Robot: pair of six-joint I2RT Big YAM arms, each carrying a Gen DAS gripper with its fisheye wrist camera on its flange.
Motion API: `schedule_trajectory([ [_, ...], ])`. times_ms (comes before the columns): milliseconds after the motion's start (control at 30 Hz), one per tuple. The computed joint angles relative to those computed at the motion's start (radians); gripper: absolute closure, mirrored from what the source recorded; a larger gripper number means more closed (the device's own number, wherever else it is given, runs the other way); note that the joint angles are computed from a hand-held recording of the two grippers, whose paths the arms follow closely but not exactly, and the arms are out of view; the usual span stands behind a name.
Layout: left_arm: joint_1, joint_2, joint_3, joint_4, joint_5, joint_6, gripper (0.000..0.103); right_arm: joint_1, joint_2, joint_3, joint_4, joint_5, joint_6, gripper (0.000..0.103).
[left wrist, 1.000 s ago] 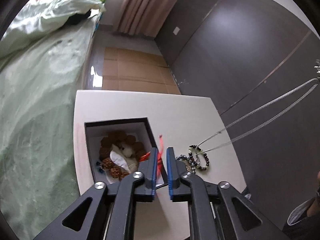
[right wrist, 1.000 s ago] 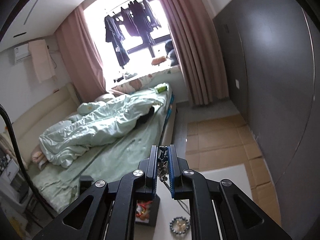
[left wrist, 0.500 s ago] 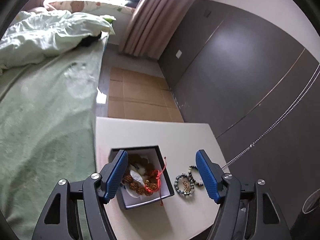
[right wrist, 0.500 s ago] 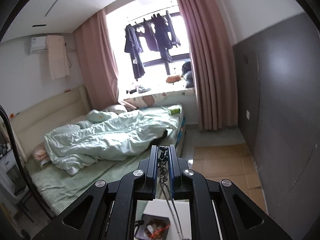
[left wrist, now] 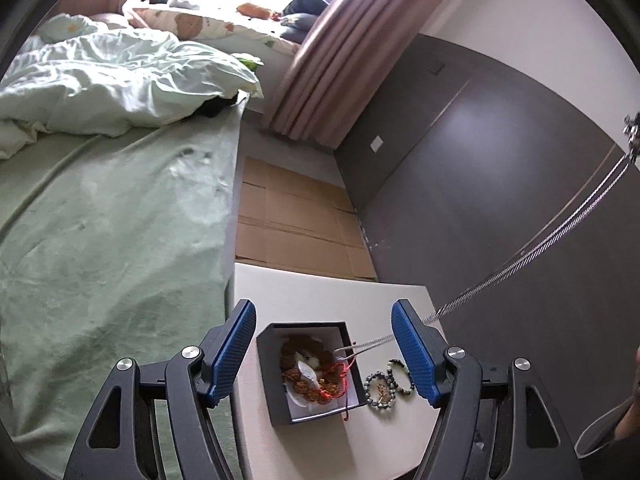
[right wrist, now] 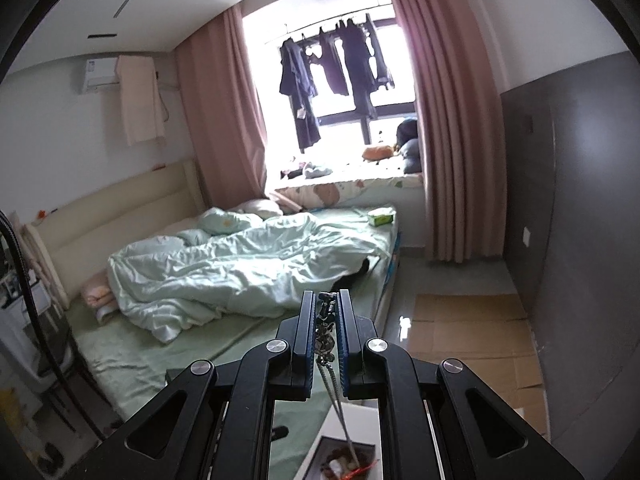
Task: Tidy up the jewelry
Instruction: 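Lower both bracelets into the black box and open both tools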
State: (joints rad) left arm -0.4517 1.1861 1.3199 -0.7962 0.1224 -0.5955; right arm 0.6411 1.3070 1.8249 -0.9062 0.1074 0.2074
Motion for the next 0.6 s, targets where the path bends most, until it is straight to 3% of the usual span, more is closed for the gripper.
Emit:
schedule_trajectory([
  [200, 0.013, -0.005, -0.008, 0.002, 0.01, -0.005, 0.032, -0.003, 0.007, -0.068, 0.014, -0.025, 0.015, 0.093],
  [600, 0.044, -0.011, -0.034, 0.006, 0.032, -0.031, 0.032, -0.046, 0.016, -0.329, 0.039, -0.135, 0.1, 0.093],
])
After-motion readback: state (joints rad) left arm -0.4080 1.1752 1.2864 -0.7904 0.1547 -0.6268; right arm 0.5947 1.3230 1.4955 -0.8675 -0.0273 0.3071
